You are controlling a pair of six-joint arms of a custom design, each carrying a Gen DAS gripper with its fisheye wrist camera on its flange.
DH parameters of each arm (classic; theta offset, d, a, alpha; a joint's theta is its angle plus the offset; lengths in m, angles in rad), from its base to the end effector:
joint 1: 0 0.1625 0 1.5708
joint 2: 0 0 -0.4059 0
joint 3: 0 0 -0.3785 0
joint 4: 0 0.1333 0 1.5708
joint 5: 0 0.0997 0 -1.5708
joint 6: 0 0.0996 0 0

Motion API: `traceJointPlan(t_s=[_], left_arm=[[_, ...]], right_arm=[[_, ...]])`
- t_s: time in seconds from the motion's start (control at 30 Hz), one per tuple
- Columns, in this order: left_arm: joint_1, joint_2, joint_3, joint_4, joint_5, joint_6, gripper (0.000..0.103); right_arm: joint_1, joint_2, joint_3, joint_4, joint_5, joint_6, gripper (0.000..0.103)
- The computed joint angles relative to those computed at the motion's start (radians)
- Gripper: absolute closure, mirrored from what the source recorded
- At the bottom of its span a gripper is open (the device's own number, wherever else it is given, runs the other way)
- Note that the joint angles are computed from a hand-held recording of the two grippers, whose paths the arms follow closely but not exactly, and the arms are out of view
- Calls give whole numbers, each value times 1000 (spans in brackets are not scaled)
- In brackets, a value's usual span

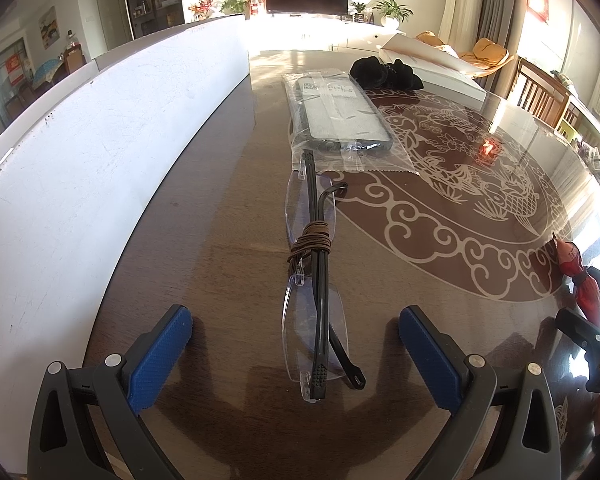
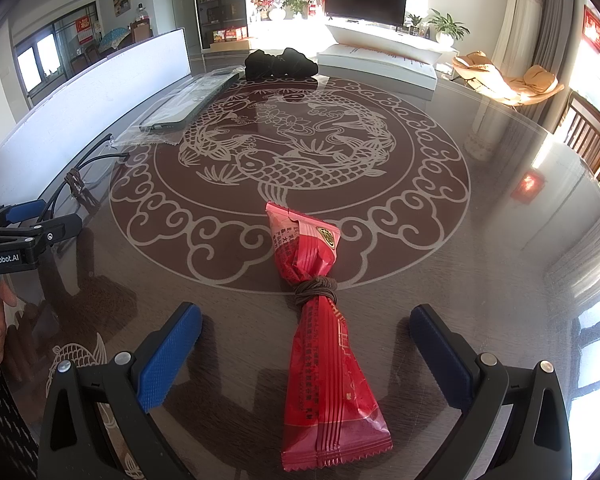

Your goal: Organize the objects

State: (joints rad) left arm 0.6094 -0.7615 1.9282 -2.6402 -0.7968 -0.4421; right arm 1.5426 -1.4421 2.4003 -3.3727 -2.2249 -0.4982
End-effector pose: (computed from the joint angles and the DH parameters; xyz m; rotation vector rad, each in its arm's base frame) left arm -0.3225 -0.4726 0.0140 0.6718 2.3407 -0.5500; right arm 0.0615 -0.3969 0.2773 0.1867 -2.2197 0.7599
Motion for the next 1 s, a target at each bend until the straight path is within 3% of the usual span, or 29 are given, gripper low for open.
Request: traceJointPlan(t_s=[0.1,0.13,0.2,0.23,0.33,0.37,0.43,0.5,0.57,0.67,0.73,0.77,1.0], left_arm=[[-1,-5,5,-1,-9,7,0],[-5,-5,14,-27,-3,20,9],[-18,-7,42,-106,6,71,62],[-21,-8,47,-119,1,84,74],[-16,-19,57,-139,-25,88,76],[-10,-25,61,-156,-50,91,85],[4,-38,67,-187,-112,95,88],[9,-43,71,-203,-142,96,97],[15,-49,76,-225,-177,99,97],[19,-57,86,-258,-201,97,97],[24,-66,94,-287,-223,93,97],[26,-72,100,-305,-233,90,97],[28,-123,165,-489,-297,102,97]], right_arm=[[0,0,1,0,0,0,0],[0,0,1,-1,0,0,0],[-1,-1,1,0,2,0,0],[-2,-10,-2,25,3,6,0],[6,-53,-57,244,-11,71,2],[6,-68,-71,295,3,95,6],[9,-87,-96,359,24,115,17],[24,-85,-120,421,1,125,18],[37,-77,-127,444,-25,114,21],[40,-75,-134,491,-50,120,50],[44,-78,-129,478,-57,115,80],[39,-92,-132,497,-45,133,84],[81,-141,-143,487,23,173,84]])
